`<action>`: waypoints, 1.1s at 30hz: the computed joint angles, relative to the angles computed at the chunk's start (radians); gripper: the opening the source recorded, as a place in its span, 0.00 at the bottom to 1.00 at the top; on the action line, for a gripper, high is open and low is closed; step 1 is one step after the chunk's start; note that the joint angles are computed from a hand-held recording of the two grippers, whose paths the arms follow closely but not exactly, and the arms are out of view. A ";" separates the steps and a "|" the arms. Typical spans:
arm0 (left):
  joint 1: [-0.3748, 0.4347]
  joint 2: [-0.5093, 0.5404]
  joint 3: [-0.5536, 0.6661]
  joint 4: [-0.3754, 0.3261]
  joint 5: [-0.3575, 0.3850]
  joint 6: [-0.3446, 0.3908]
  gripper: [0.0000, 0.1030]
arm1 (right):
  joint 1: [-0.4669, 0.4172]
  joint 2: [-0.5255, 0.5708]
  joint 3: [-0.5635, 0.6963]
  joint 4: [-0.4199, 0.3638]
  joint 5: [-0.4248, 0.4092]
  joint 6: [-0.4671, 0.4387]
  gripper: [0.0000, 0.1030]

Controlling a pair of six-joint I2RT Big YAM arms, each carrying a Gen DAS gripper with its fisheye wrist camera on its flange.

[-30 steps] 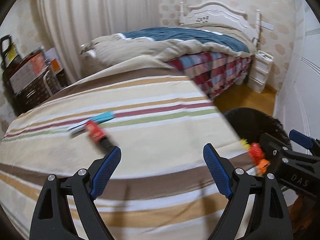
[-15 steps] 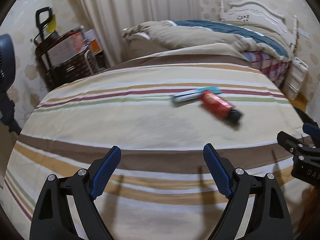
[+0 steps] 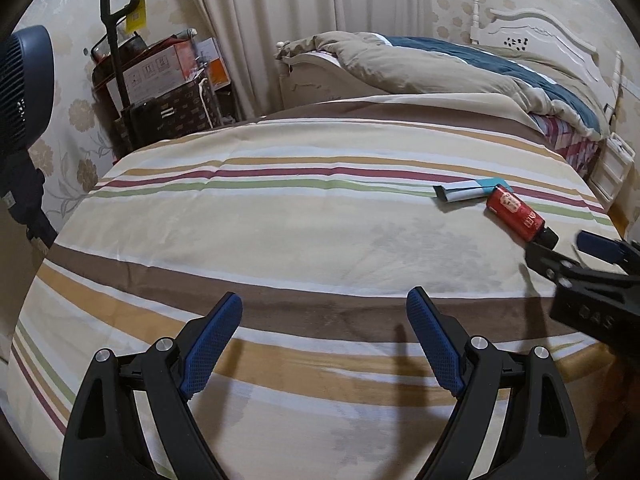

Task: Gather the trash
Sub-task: 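Move both open tools back from the bin to the red can and tube, then grasp the red can upright with the right tool, then grasp the blue-and-white tube with the left tool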

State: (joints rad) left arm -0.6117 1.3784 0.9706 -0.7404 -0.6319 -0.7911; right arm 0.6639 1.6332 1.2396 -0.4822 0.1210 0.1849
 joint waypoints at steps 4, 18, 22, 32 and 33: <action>0.012 -0.009 -0.010 0.007 0.013 0.006 0.81 | 0.009 0.042 0.053 -0.017 0.001 -0.003 0.66; 0.018 0.034 0.030 0.016 0.017 0.081 0.81 | -0.022 0.062 0.084 -0.018 -0.039 0.013 0.23; 0.019 0.072 0.067 0.027 0.024 0.127 0.81 | -0.043 0.051 0.068 -0.011 -0.027 0.010 0.23; 0.017 0.178 0.180 0.055 0.033 0.244 0.81 | -0.099 0.024 0.028 0.001 -0.005 -0.009 0.23; 0.016 0.194 0.196 0.055 0.032 0.257 0.81 | -0.105 0.022 0.024 0.003 -0.010 -0.009 0.23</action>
